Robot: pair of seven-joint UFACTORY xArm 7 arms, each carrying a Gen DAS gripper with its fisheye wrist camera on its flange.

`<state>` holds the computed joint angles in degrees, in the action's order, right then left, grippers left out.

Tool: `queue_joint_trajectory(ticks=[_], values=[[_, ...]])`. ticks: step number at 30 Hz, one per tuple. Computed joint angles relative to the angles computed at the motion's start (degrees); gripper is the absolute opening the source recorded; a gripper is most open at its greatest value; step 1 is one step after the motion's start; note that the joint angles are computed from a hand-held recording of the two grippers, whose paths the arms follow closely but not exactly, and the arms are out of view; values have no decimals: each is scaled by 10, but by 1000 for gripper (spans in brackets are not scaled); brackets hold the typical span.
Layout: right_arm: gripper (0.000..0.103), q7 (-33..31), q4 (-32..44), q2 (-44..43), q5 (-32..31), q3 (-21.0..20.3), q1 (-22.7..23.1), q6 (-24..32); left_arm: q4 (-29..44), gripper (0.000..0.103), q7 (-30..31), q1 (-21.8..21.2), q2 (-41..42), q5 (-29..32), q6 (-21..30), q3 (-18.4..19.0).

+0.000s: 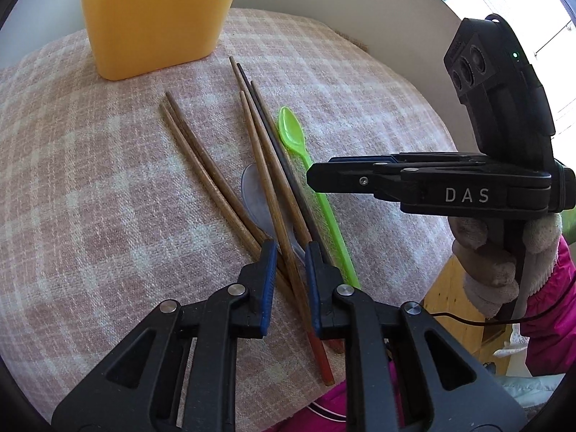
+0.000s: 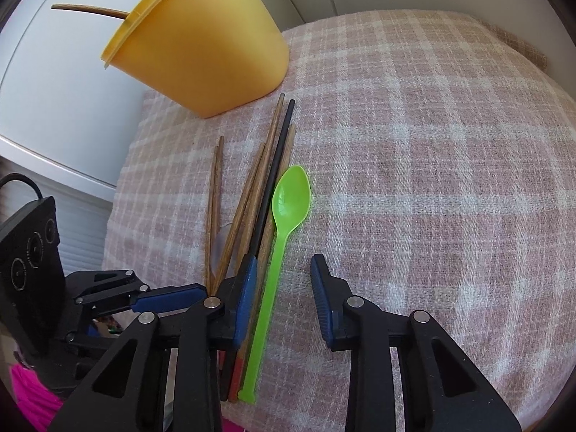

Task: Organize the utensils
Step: 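Grasp a red-tipped wooden chopstick with the left gripper while the right gripper grasps the green spoon, then lift the held chopstick and green spoon and carry them over the yellow container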

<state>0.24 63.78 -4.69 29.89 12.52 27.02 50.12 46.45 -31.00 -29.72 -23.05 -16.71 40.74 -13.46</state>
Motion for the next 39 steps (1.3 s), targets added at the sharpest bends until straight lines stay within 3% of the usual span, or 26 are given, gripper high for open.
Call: queue_joint_trajectory(ticks=[5, 11, 13, 19, 26, 34, 39], values=[[27, 1, 8, 9, -6, 2, 2, 2, -6, 7, 8, -1, 0, -16, -4, 9], [15, 17, 16, 20, -32, 8, 4, 2, -10, 6, 9, 5, -13, -13, 5, 10], [11, 19, 17, 22, -35, 8, 4, 4, -8, 6, 7, 6, -15, -8, 13, 8], [10, 18, 26, 30, -44, 7, 3, 14, 31, 6, 29, 6, 17, -20, 56, 19], [6, 18, 19, 24, -43, 9, 5, 4, 9, 5, 25, 16, 3, -16, 20, 7], [4, -8, -12, -9, -15, 0, 1, -6, -48, 4, -5, 9, -61, -27, -33, 10], [4, -16, -20, -25, -2, -8, -2, -10, -76, 4, -28, 15, -117, -23, -41, 18]])
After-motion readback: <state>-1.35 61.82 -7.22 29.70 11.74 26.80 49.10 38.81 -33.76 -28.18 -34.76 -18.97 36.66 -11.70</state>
